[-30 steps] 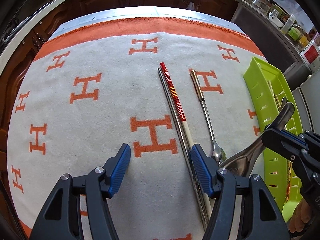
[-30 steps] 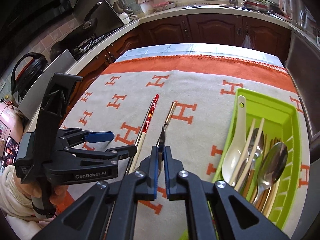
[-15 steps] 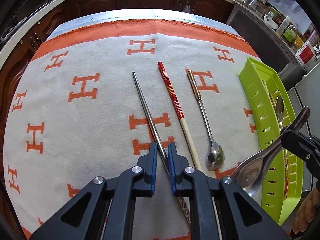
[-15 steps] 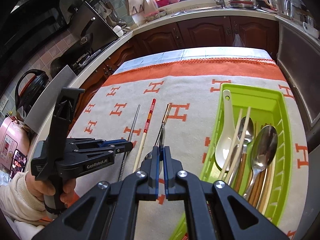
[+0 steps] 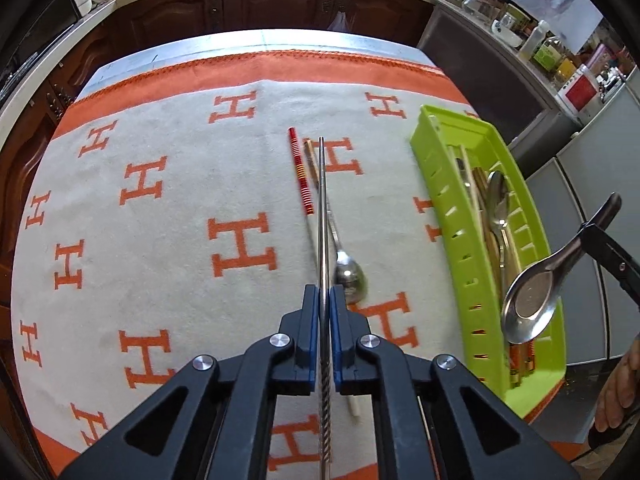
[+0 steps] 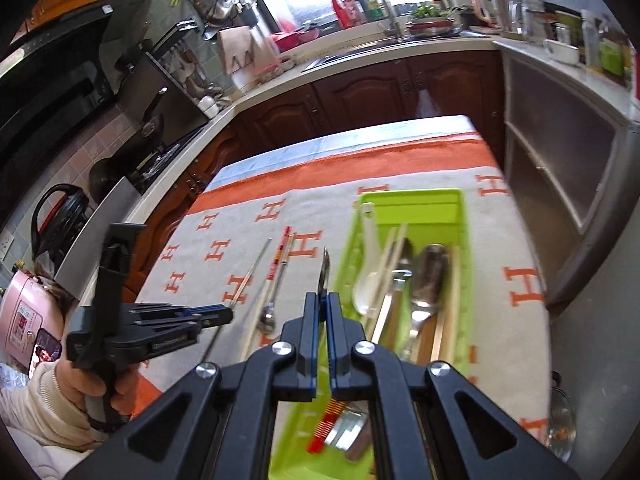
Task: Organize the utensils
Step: 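Carry the steel chopstick and spoon into the green tray and open both tools, then move both open tools back to the last chopstick and fork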
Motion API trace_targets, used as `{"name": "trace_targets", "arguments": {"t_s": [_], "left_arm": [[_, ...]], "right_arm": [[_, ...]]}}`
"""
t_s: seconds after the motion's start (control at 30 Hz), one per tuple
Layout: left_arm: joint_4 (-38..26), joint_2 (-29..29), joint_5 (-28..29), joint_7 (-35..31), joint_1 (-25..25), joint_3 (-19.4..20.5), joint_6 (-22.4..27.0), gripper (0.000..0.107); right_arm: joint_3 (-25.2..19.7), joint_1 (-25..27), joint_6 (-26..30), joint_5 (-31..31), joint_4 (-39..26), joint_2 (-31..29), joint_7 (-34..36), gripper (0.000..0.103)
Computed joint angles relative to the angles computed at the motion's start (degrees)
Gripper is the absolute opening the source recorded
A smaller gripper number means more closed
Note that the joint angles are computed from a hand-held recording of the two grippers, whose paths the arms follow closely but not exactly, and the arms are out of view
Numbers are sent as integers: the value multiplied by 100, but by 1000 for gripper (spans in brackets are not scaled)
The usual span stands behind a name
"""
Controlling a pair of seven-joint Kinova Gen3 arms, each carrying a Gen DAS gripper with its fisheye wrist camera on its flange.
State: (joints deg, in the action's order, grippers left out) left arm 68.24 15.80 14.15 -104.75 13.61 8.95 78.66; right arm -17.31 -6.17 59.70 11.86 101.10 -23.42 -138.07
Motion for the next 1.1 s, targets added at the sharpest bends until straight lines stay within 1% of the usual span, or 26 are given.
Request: {"name": "trace_targets", "arguments": {"t_s": [0.13,0.27,0.33,0.47,0.57,0.67,0.77,0.83,0.9,0.97,1.0,1.03,1.1], "left_arm": [[-347,52,440,-24,-59,129,461,3],[-644,134,657,52,123,238,705,3],[-771,218,666,177,300,282,760,3],[-947,399,641,570,642,319,719,3],[-967,542,723,792,755,349,643,3],[-840,622,745,855,833,369,458,3],[-678,616,698,931,881,358,319,5],[-615,590,654,949,877,345,253,17],[-491,491,695,897,792,339,150,23],[-471,442,794,777,677,362,164,24],[-449,385,776,737,653,348,139,29],[-397,303,737,707,637,325,73,36],[-307,171,704,625,570,290,-28,42]], "right_arm": [[-221,85,681,284,-222,-121,168,3],[-686,58,1395,734,-474,-6,464,3],[-831,-71,1637,878,-563,93,646,3],[-895,-423,1961,962,-706,277,1039,3],[-912,-630,2202,993,-769,478,1101,3],[-747,-779,2263,970,-694,634,982,3],[-280,-798,2206,678,-594,747,722,5],[17,-746,2015,444,-425,683,469,7],[288,-675,1755,180,-284,595,338,8],[413,-584,1534,8,-156,518,214,9],[430,-547,1463,-49,-128,502,166,9],[439,-513,1390,-108,-97,480,109,9],[507,-452,1215,-239,-26,447,52,9]]}}
